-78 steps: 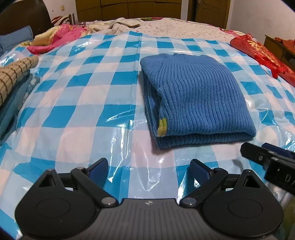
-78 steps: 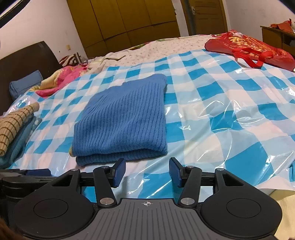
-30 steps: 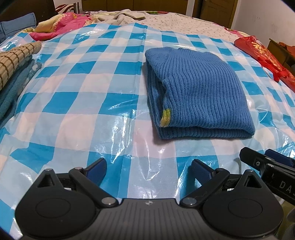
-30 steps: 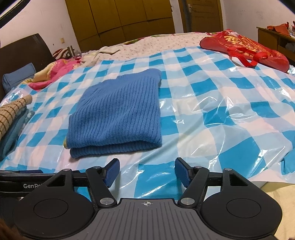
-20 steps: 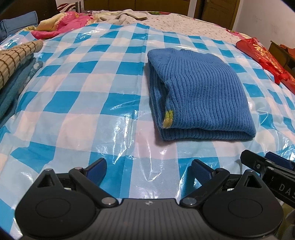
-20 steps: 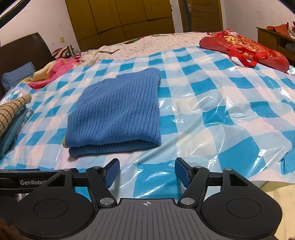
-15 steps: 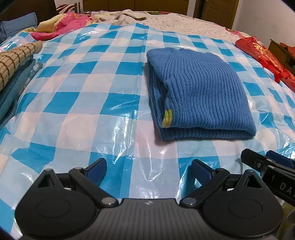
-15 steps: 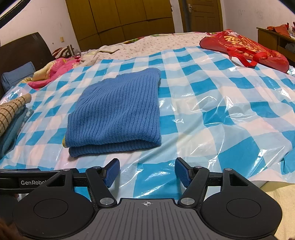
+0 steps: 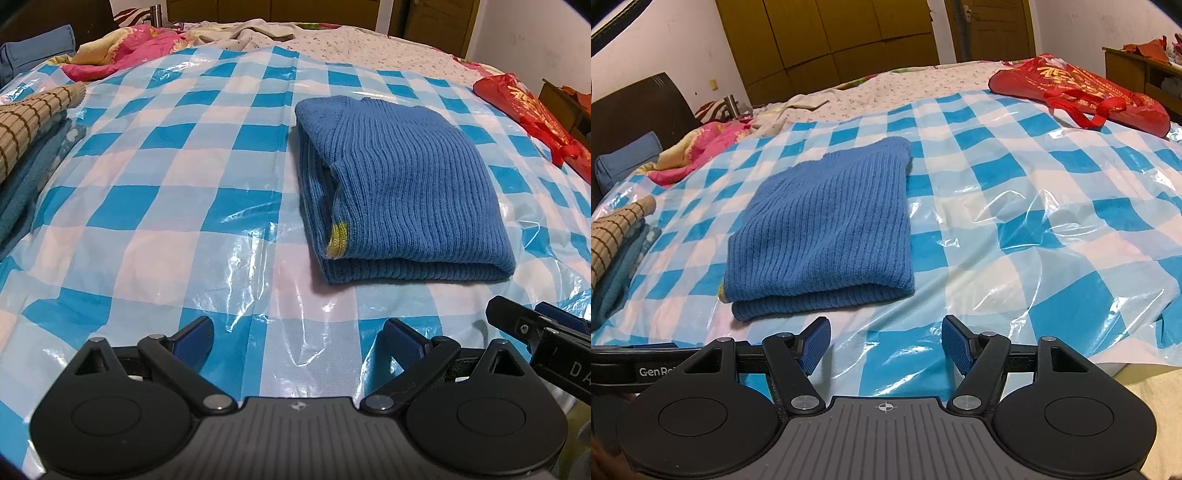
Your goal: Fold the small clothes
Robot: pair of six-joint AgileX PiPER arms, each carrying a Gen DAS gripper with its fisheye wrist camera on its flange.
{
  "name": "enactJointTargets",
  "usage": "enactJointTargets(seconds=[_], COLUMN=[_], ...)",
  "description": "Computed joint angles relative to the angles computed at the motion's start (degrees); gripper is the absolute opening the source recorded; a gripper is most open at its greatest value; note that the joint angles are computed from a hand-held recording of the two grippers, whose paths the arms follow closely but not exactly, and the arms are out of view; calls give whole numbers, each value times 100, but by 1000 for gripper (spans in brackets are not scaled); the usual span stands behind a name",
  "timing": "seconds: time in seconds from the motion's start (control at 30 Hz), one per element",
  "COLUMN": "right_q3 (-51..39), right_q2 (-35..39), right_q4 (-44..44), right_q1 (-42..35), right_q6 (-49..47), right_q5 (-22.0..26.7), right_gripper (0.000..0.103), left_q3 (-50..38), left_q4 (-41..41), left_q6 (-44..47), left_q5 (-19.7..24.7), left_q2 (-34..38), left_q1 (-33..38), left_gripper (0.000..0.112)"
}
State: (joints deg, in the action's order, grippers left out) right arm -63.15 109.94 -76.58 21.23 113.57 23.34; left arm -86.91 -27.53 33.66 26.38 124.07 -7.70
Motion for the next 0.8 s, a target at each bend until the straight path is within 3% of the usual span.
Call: enactJointTargets(seconds=[0.8], right_q3=[29], right_q2=[-97], right_q4=[-341], right_q1=[-143], right_q6=[283], right_q5=[-205], right_gripper=[68], left_q3=[-42], left_q4=[-194], left_q6=[154], left_q5=[38], left_q2=[-75], left_q1=[11], left_gripper=[103])
